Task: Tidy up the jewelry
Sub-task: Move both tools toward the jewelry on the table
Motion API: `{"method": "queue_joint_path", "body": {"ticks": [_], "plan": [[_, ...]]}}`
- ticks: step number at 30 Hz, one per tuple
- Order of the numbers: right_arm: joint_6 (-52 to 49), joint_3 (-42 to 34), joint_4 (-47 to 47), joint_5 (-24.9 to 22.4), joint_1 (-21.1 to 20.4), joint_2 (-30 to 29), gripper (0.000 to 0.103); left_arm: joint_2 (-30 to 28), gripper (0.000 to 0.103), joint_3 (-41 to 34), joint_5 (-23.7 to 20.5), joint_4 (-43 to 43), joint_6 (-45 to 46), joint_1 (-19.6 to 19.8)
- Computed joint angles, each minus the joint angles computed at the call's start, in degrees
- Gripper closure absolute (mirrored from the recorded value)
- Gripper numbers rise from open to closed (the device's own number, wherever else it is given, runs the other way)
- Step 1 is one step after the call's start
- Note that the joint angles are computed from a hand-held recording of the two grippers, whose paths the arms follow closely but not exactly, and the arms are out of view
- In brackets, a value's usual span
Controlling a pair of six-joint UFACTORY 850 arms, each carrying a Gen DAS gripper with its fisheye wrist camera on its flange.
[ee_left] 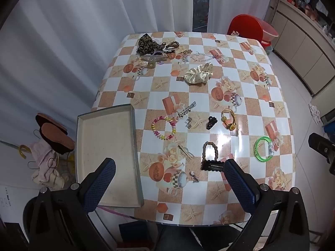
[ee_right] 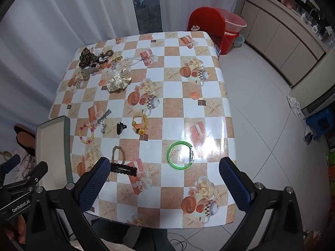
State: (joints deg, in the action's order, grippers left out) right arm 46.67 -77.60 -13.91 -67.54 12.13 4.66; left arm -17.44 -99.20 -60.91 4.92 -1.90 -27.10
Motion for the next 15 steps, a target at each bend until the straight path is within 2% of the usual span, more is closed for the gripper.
{"method": "queue_joint_path", "body": {"ticks": [15], "plan": [[-0.3, 0.6, 1.0, 0.3, -0.3, 0.4, 0.000, 0.5, 0.000, 0.6, -0.1, 0.2, -0.2, -0.1]]}}
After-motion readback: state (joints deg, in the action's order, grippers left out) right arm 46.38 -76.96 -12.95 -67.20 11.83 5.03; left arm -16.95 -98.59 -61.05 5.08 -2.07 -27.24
